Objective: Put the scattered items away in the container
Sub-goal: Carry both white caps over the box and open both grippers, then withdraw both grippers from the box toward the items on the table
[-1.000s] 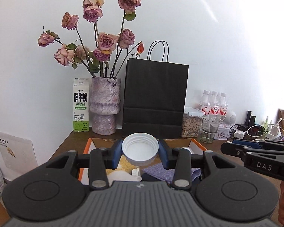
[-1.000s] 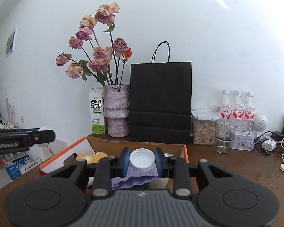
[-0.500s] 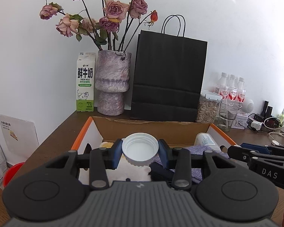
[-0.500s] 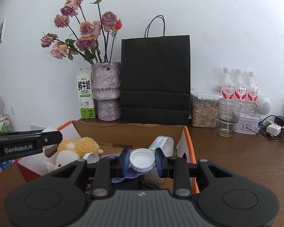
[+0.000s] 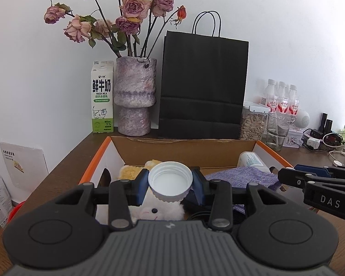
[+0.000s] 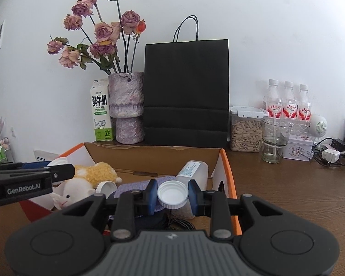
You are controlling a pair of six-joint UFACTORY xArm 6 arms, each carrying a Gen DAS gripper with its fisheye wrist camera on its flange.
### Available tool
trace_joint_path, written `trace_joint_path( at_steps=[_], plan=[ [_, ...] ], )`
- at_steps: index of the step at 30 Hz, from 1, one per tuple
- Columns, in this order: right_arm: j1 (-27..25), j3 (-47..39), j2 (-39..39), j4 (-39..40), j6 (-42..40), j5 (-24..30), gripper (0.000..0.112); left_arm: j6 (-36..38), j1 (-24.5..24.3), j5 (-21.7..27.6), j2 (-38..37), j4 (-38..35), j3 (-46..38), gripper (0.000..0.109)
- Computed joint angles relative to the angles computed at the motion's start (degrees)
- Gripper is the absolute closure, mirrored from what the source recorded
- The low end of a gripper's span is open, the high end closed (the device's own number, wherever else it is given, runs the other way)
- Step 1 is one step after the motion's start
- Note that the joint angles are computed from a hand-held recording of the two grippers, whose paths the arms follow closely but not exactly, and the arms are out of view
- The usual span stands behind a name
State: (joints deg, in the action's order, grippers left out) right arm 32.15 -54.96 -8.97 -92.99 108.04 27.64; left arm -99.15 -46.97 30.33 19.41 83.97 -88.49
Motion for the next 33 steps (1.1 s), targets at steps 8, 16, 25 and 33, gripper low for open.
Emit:
trace_joint_path(
  at_steps=[8, 16, 25, 33],
  plan=[
    [0.09, 0.06, -0.13, -0.20, 0.22, -0.03, 0.084, -0.67, -0.24, 0.77, -0.02, 0.74, 0.12, 0.066],
    [2.64, 1.57, -2.31, -5.79, 3.99, 3.77, 0.009, -6.66, -1.36, 5.15, -1.68, 5.12, 1.89, 0.006],
    [3.42, 2.44, -3.28, -4.87, 3.53, 4.72, 0.009, -7.80, -1.93, 6.56, -2.54, 5.63, 2.81, 0.006],
    [4.49, 3.72, -4.64, -5.08, 3.98, 6.34, 0.009, -9.50, -2.24, 6.54, -3.69, 7.26, 4.39, 0.006]
  ],
)
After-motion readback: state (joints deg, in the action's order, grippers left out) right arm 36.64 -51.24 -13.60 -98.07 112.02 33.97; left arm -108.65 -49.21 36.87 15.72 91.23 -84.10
